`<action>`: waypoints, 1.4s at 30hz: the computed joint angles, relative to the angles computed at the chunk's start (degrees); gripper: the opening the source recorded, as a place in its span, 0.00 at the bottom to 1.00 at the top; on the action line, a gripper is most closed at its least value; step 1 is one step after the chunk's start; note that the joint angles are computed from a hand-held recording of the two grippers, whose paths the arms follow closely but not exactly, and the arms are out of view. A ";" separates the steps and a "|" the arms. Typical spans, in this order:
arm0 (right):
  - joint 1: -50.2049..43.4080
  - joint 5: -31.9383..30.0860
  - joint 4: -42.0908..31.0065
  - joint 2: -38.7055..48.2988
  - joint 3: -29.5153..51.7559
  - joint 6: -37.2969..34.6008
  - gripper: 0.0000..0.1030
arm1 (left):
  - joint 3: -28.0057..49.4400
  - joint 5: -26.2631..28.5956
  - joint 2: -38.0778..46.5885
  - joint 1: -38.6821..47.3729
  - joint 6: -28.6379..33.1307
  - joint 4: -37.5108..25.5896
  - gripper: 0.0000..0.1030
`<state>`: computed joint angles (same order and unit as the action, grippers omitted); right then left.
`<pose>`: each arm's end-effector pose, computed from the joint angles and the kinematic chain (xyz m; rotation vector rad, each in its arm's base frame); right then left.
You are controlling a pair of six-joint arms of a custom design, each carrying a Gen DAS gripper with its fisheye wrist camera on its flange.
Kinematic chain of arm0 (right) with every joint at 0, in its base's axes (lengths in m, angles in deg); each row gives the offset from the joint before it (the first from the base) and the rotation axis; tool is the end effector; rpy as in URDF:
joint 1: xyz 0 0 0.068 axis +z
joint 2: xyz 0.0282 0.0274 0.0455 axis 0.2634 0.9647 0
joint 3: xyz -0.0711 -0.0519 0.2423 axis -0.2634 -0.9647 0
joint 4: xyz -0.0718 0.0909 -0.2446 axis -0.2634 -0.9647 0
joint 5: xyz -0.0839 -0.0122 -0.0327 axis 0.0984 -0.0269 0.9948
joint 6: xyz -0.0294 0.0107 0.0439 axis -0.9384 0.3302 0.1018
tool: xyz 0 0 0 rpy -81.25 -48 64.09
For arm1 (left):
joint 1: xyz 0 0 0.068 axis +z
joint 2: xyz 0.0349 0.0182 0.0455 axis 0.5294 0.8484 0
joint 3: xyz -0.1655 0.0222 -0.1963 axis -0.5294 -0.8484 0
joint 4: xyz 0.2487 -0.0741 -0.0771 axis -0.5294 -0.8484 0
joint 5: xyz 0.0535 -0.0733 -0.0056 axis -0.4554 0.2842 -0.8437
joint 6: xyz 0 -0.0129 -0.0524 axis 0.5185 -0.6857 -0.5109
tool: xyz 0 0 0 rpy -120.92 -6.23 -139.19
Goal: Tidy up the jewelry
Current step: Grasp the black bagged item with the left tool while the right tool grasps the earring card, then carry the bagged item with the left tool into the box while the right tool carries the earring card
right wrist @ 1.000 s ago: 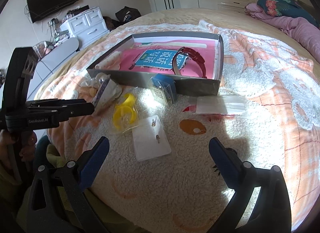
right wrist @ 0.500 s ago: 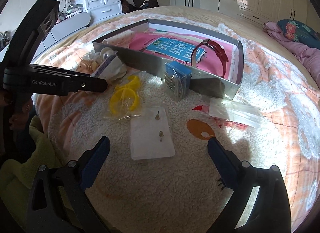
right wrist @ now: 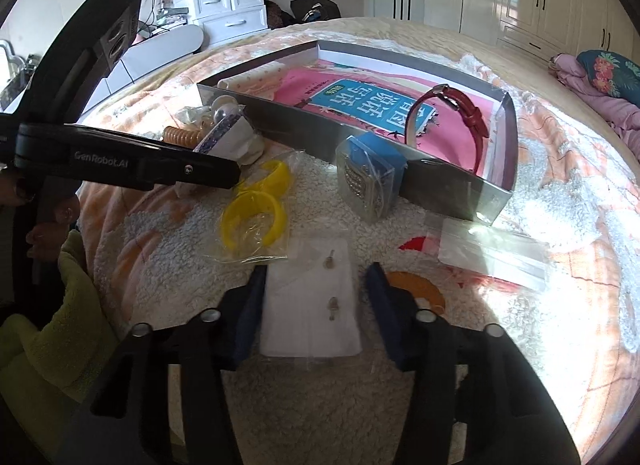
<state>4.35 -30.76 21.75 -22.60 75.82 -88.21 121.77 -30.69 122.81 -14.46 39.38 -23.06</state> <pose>0.1749 -0.0130 0.1657 -0.9172 2.2827 0.4184 0.1754 -0.1728 0.1753 -0.0948 2.5596 -0.3616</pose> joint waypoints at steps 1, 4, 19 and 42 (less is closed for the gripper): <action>-0.45 -0.39 -0.76 -0.08 0.26 -0.04 0.39 | 0.52 -0.77 0.61 -0.39 0.06 -0.46 0.41; -3.73 -1.86 -3.39 0.28 1.47 -2.13 0.38 | 1.47 -2.68 1.56 -1.65 0.07 -1.64 0.26; -17.59 -10.09 -15.86 0.14 8.52 -10.56 0.38 | 1.24 -8.02 -7.86 -8.02 -1.64 -6.81 0.23; -13.23 -13.54 -10.62 0.64 14.26 0.30 0.38 | 2.54 -11.01 -14.93 -3.92 -0.04 -11.19 0.23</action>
<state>-8.88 -44.30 11.12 -21.96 90.07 -87.91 124.31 -41.70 107.88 -18.38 39.34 -34.25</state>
